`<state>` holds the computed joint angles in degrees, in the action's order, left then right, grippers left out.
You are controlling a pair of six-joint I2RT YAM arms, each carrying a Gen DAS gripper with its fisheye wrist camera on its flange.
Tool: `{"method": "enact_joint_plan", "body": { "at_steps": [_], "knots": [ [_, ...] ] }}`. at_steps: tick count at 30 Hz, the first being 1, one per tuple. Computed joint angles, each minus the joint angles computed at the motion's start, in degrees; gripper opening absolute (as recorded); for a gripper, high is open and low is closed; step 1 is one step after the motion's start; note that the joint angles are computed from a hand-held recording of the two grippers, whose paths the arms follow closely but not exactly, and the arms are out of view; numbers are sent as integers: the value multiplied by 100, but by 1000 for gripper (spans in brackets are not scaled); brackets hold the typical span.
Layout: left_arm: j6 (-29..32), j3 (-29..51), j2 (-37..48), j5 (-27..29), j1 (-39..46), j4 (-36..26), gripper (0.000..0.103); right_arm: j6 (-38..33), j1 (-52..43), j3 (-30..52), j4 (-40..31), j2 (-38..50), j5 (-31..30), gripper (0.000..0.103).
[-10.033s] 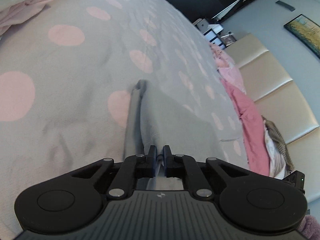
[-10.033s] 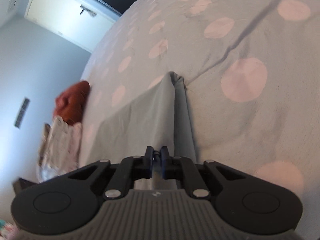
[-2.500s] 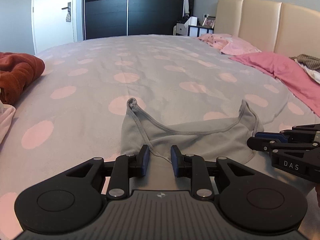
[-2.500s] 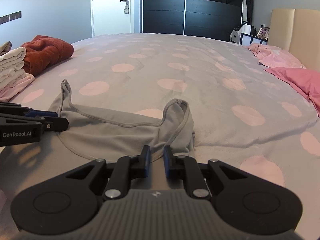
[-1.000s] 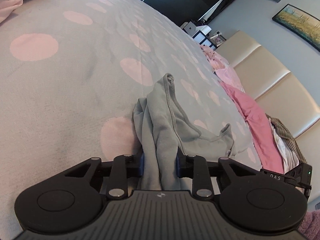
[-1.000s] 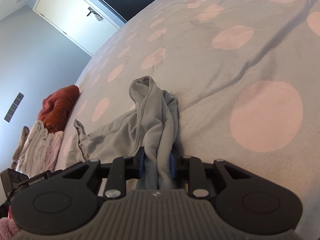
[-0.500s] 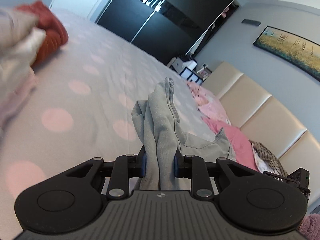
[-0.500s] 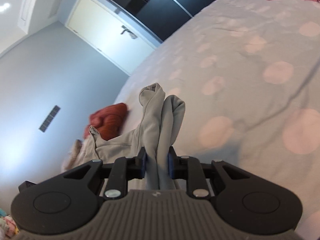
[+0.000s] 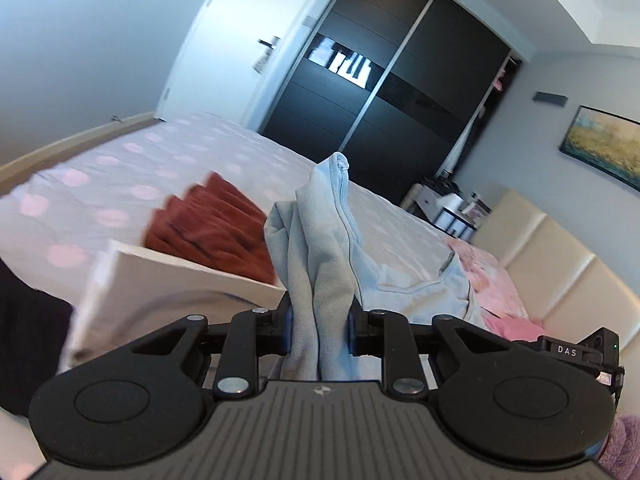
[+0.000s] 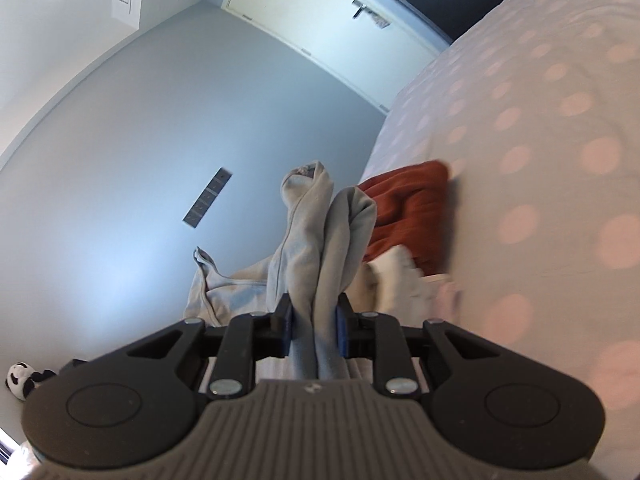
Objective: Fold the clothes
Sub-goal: 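Carry the gathered grey top onto the folded clothes stack and release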
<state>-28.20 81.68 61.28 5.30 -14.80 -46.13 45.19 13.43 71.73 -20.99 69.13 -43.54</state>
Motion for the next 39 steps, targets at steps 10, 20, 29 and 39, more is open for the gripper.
{"method": "enact_joint_plan", "body": {
  "at_steps": [10,20,29,39],
  "knots": [
    [1047,-365,733,2276,2662,376,21,314,1565,1080,373,1711,1253,23],
    [1345,-1403,1381,2851,3296,1360,22,108,1594,956,795,2644,1463,23],
    [1335,-1522,1187,2274,3000,1333,28,-202,1600,1157,604,2945,1563,30],
    [1246,-760,47,-318,1483,193,51,-1736,1329,932,-271,1651,1524,45]
  ]
}}
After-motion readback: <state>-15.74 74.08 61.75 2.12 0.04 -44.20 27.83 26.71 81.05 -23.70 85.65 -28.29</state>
